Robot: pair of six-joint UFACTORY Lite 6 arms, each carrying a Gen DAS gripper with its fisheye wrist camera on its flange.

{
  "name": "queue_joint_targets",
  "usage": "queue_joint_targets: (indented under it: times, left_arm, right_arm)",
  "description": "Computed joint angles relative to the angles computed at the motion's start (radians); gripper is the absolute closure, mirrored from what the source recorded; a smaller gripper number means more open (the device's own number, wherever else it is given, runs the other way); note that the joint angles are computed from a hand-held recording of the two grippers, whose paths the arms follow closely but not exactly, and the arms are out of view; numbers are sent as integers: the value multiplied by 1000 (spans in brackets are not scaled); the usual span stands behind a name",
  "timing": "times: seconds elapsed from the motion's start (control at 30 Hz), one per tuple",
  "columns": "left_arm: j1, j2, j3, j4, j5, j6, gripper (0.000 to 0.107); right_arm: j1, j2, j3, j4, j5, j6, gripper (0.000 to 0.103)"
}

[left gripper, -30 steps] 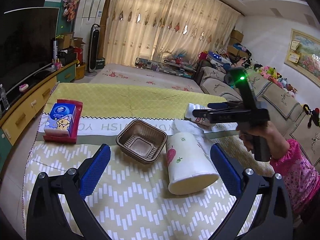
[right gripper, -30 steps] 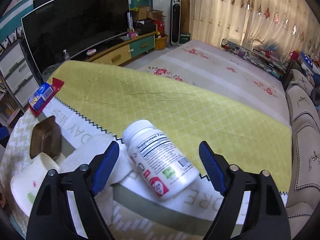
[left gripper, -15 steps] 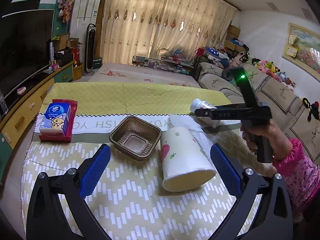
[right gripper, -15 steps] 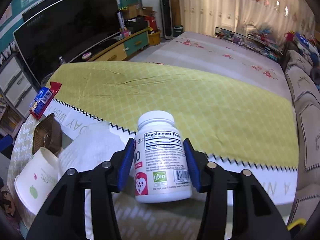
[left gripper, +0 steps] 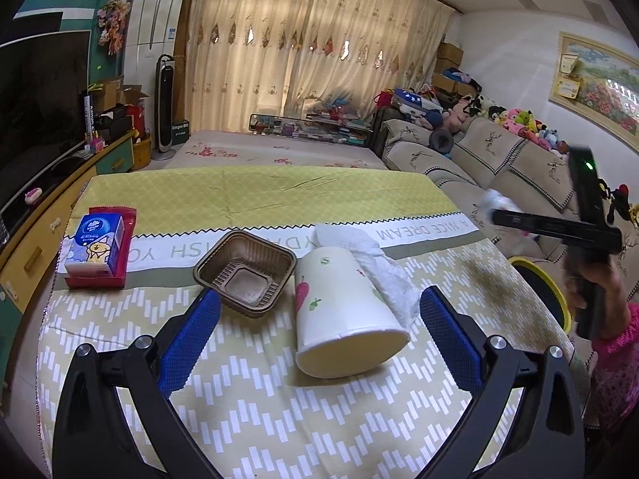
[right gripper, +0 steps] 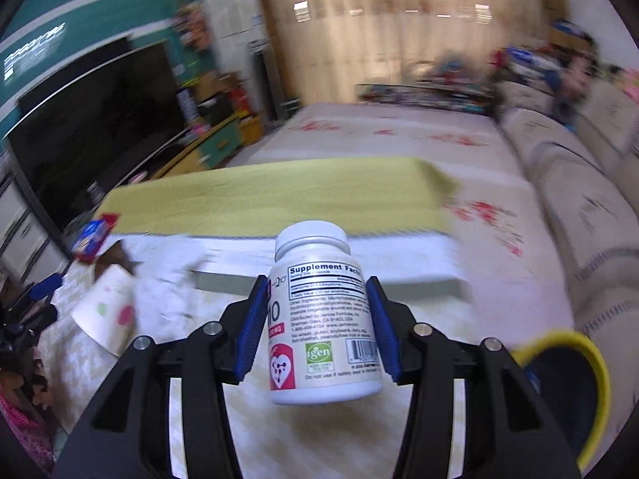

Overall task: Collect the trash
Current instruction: 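Carry the pill bottle with the right tool into the bin and open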

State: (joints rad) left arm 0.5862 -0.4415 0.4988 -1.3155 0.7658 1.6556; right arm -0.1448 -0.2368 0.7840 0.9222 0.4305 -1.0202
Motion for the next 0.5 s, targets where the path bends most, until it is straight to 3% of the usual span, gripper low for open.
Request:
queue_joint_targets:
  times: [0.1,0.23,0.5]
  left_arm:
    - [-6,-34,-22,0,12,5,9]
    - [-19,-51,-35,-1,22,19,9]
    - [-49,-44,-38,8,25,28,9]
  right_arm:
    - [-254,-76,-82,34,73,-106,56]
    - [-566,-10,-107,75,130,-273,56]
    - [-781,178,-115,225,51,-503,55]
